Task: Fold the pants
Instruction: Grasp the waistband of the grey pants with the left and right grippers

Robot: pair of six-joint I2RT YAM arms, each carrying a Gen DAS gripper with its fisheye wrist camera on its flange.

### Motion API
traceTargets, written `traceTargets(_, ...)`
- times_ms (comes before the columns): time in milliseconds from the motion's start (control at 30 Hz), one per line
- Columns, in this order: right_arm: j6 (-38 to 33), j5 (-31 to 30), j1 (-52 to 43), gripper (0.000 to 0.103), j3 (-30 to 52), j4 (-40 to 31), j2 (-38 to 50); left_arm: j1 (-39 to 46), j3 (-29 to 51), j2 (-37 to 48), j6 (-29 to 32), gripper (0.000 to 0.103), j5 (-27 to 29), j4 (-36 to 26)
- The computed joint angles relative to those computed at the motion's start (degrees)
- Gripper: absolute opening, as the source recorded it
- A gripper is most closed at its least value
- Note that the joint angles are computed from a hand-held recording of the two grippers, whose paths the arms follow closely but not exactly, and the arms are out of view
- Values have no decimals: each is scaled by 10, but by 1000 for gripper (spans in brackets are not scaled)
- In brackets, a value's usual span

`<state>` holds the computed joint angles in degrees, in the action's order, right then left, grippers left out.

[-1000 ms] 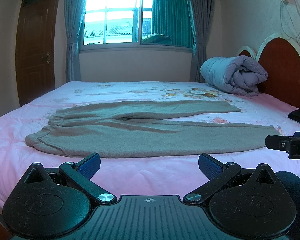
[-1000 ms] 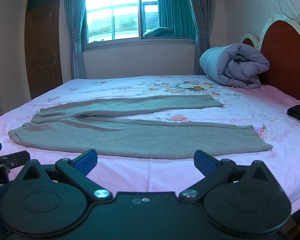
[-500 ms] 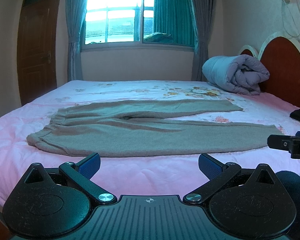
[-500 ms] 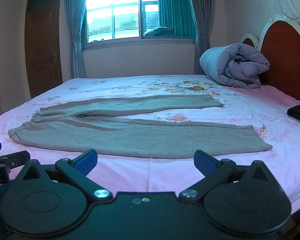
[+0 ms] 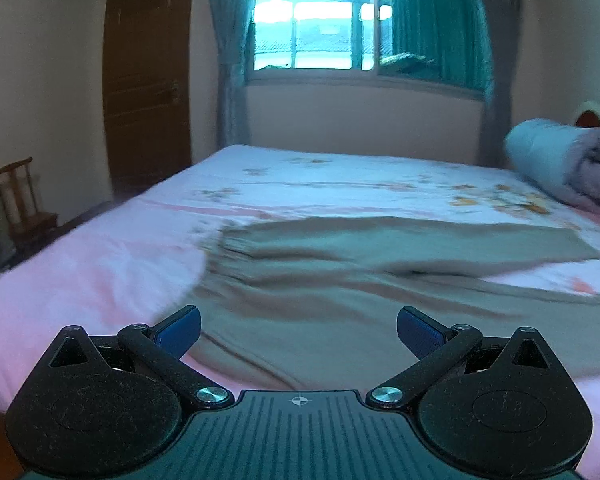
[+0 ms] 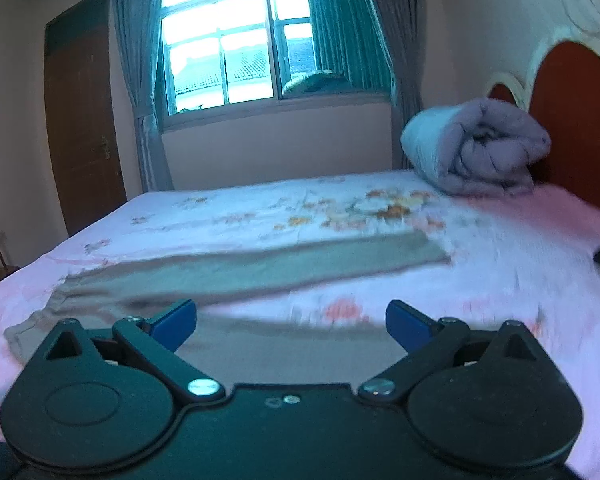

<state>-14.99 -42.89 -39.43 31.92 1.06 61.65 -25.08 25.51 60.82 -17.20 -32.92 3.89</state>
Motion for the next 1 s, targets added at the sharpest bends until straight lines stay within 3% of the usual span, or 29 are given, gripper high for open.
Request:
traceTargets(167,41,86,101,96,105,59,111,206,103,138,105,103,181,63)
traceTargets(300,72,149,171,97,203,79,216,287,218,285,118,103,295,81)
traceTargets(467,94,223,256,97,333,87,366,321,407,496,145,103,323,72)
traceTargets(600,100,257,300,97,430,81,478,337,605,658,145,102,333,2)
traceTargets(733,93,284,327,97,529,60,579,353,854,824,136,64,352,-130)
traceTargets(900,88,297,342,97,626,34,668,365,1052,949,126,61,374,-214)
traceTargets(933,85,298,344,97,644,28,683,364,1077,964,131,49,377,-221)
traceTargets(967,81,299,346,97,662,22,696,363,1107,980,137,47,386,-238)
traceTargets(1000,75,298,349,97,685,12,713,358,1126,990,143,33,377,-250)
